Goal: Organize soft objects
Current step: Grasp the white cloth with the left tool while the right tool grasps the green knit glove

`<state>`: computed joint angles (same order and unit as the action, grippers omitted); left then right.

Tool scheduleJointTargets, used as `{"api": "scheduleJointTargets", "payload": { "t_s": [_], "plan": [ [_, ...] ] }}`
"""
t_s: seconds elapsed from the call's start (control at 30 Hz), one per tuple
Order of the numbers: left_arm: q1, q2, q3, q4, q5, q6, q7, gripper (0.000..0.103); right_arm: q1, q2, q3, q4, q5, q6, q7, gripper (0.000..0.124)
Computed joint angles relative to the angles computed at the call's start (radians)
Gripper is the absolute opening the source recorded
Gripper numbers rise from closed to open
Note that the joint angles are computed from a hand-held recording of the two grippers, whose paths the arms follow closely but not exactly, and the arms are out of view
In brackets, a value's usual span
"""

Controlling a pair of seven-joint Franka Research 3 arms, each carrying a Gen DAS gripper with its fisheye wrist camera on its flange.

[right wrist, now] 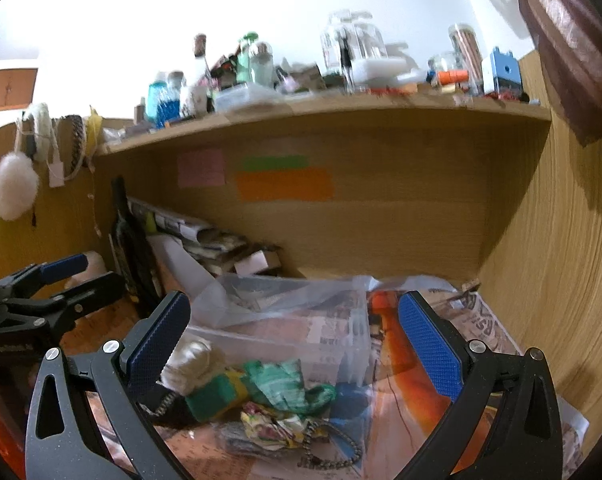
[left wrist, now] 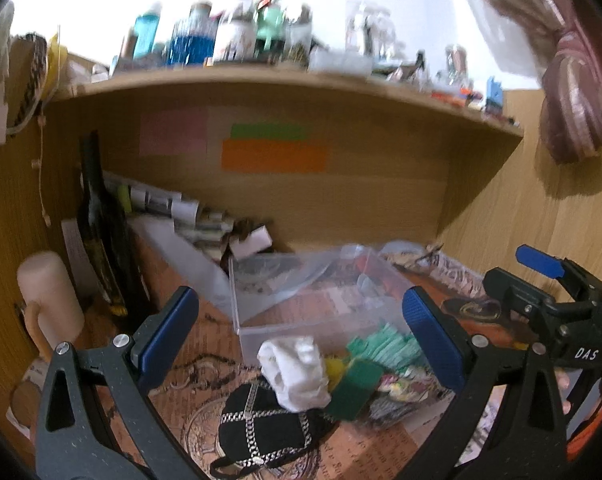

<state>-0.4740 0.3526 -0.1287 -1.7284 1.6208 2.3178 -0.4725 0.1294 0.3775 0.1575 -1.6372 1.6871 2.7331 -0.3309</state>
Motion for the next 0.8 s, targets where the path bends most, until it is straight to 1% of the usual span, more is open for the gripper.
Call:
{"api": "scheduleJointTargets", "payload": {
  "t_s": [0.1,0.13,0.2,0.27,0.3,0.33,0.4,0.43,0.47,0.5,0.53,0.6,0.67,0.77,0.8],
  "plan": [
    [0.026,0.019,0.002,0.003,-0.053,0.055,0.013,0.103,0.01,0.039,-0.007,0.031,-0.107,0.02,0.102,0.103],
    [0.036,0.026,0.005,0.003,-0.072,0.079,0.02,0.103,0.016,0.06,-0.01,0.046,-0.164,0.03,0.158,0.103],
    [0.051,0.044,0.011,0.01,-0.108,0.123,0.036,0.103,0.01,0.084,-0.002,0.061,-0.235,0.037,0.219,0.103],
    [0.06,0.069,0.021,0.024,-0.146,0.155,0.056,0.103,0.013,0.117,-0.004,0.082,-0.33,0.043,0.307,0.103],
    [0.063,0.083,0.026,0.033,-0.168,0.165,0.069,0.103,0.02,0.137,-0.012,0.096,-0.394,0.035,0.37,0.103],
    [0.067,0.1,0.031,0.046,-0.191,0.179,0.084,0.103,0.017,0.146,-0.01,0.102,-0.424,0.031,0.397,0.103],
    [0.068,0.124,0.045,0.062,-0.224,0.207,0.101,0.102,0.028,0.182,-0.028,0.135,-0.537,-0.003,0.513,0.101],
    [0.066,0.132,0.052,0.068,-0.238,0.215,0.109,0.098,0.023,0.192,-0.028,0.143,-0.571,-0.022,0.543,0.1],
    [0.064,0.142,0.058,0.076,-0.253,0.222,0.122,0.095,0.021,0.205,-0.029,0.158,-0.607,-0.041,0.577,0.096],
    [0.064,0.15,0.063,0.083,-0.27,0.232,0.141,0.089,0.024,0.226,-0.036,0.182,-0.657,-0.075,0.627,0.091],
    [0.065,0.161,0.067,0.092,-0.289,0.244,0.162,0.087,0.019,0.234,-0.037,0.193,-0.691,-0.102,0.659,0.09],
    [0.062,0.176,0.079,0.106,-0.312,0.267,0.182,0.085,0.011,0.265,-0.031,0.231,-0.751,-0.155,0.716,0.083],
    [0.059,0.193,0.09,0.121,-0.337,0.287,0.207,0.082,0.0,0.284,-0.018,0.253,-0.796,-0.184,0.749,0.078],
    [0.056,0.215,0.104,0.14,-0.38,0.312,0.246,0.069,-0.008,0.314,0.0,0.286,-0.868,-0.223,0.799,0.071],
    [0.052,0.22,0.11,0.145,-0.394,0.309,0.249,0.063,-0.01,0.325,0.006,0.298,-0.894,-0.236,0.814,0.067]
  ]
}}
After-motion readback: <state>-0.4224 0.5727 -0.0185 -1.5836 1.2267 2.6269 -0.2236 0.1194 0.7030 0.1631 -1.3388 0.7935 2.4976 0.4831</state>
